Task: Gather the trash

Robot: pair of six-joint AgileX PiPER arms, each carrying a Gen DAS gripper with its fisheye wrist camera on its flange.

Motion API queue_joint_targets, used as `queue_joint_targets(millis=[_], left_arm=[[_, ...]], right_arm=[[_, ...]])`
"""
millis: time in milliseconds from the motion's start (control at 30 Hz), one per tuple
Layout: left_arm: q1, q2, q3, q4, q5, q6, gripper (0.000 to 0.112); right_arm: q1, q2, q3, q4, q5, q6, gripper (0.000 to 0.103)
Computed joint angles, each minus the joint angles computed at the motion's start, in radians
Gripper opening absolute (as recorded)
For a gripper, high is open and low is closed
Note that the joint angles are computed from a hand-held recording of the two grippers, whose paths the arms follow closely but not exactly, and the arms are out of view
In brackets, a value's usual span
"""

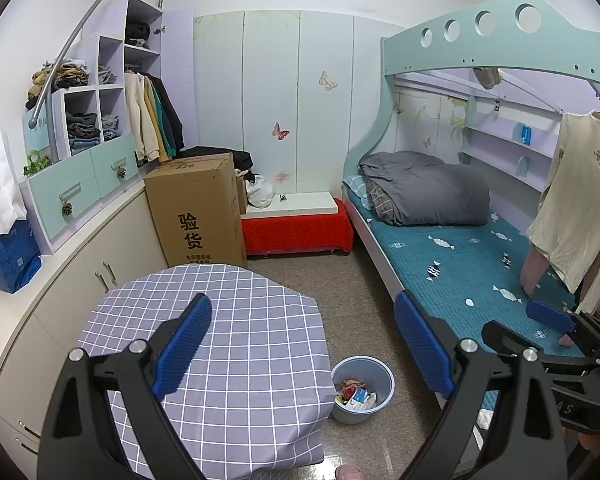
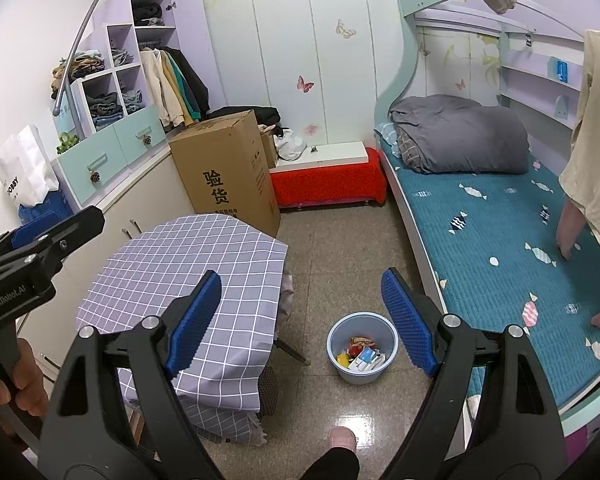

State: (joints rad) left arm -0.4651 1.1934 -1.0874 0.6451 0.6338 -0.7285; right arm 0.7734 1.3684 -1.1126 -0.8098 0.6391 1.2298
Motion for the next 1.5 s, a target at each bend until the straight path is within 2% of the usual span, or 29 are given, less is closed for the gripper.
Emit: queue_joint_targets(millis=[1500], left_arm=[[-0.004,0.012,-0.019,-0.014,0.01,0.018,0.091]], right_arm=[[0.019,-0.01,0.024,-0.011,0.006,0.031,0.081]])
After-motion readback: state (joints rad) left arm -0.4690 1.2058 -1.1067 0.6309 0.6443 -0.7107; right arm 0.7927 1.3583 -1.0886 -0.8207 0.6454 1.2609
